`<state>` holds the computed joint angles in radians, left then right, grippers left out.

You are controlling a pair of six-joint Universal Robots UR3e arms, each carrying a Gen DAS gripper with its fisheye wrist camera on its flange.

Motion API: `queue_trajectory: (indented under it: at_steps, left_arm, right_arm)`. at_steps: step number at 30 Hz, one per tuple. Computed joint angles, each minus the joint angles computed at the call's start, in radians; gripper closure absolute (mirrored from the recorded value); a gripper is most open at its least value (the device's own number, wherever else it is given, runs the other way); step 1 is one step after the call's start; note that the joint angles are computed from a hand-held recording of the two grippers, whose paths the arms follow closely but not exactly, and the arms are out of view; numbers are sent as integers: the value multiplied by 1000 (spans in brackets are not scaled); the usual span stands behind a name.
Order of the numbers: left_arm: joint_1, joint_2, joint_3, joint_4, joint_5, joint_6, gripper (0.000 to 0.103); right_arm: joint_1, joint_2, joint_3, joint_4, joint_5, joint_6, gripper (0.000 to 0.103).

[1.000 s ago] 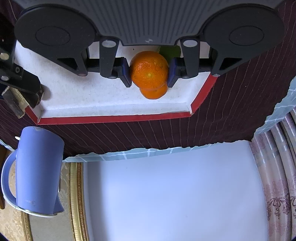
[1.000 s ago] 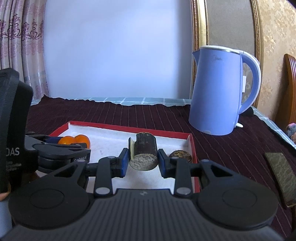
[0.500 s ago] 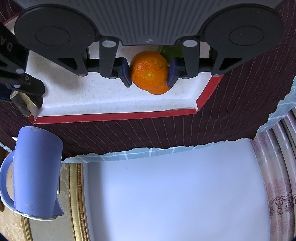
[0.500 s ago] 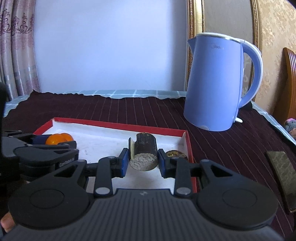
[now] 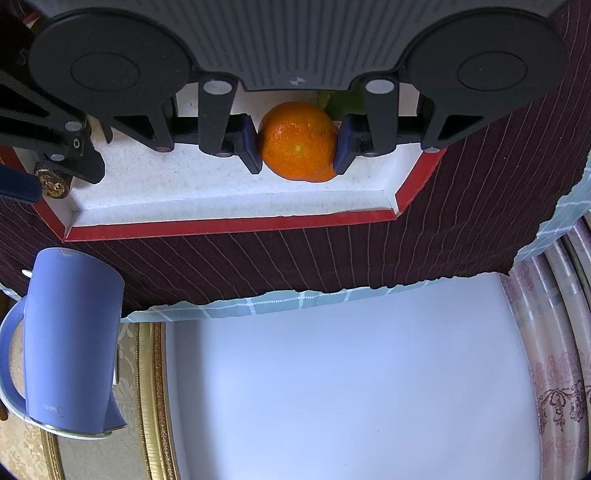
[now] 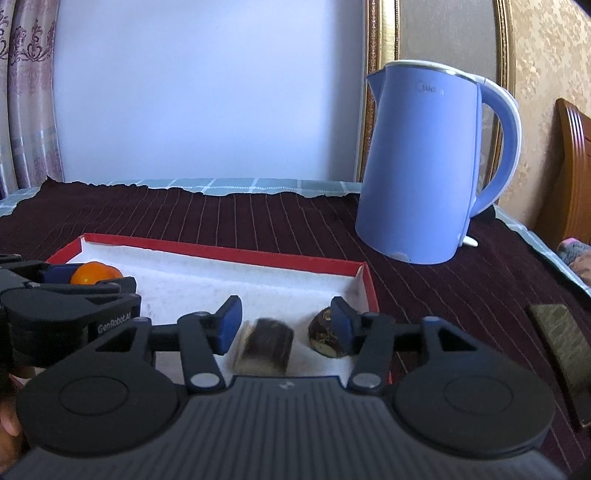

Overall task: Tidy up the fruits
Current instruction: 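Open both grippers to drop the orange and dark chunk into the tray, then move both tools back to the fruits in front of the tray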

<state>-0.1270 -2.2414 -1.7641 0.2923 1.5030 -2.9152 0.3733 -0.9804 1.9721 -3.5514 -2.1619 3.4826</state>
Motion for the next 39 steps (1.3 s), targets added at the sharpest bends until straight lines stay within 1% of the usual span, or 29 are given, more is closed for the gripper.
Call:
queue_trajectory:
  at_steps: [4,5,6,10,14,17,18,19,21,23,26,28,30,32,34,36,39]
  left_arm:
    - [2,2,-5,4,-3,3,61]
    - [2,3,-6,4,-4,3,61]
    - [4,4,-7,3,-8,2,61]
    - [9,9,-14,6,-27,4,61]
    - [17,13,-25,14,-45,7,61]
    - [15,13,-28,18,-42,12,61]
    - [12,10,-32,31,-36,15,60]
    - [8,8,-37,53,-26,18,59]
    - [-3,-2,-44,100,0,20,48]
    - [-7,-9,-52,137,12,24,43]
    - [-6,1,-66,141,0,29,43]
    - [-5,5,-71,140,-1,32,42]
    - [-5,8,-81,149,6,34,34]
    - [0,15,-96,158,6,33,29]
    - [8,25,-113,160,3,36,29]
    - [16,36,-135,161,-2,36,29]
    - [33,59,-169,155,-16,36,29]
  right_arm:
    - [-2,1,15,-17,9,9,52]
    - [-2,3,19,-23,8,11,48]
    - [-1,5,23,-34,6,12,47]
    - [5,7,38,-61,1,20,47]
    - [15,12,47,-85,-18,28,38]
    - [21,21,47,-97,-28,27,35]
    - [23,23,48,-101,-30,30,31]
    - [27,27,48,-107,-36,31,28]
    - [35,33,48,-119,-56,33,23]
    - [41,40,54,-142,-75,40,19]
    - [37,42,78,-177,-76,59,14]
    - [37,45,88,-190,-79,68,12]
    - [46,55,88,-199,-99,66,8]
    - [60,71,78,-211,-134,55,3]
    - [72,85,72,-230,-158,42,0]
    - [79,94,73,-249,-169,34,0]
    - [79,93,79,-239,-165,39,0]
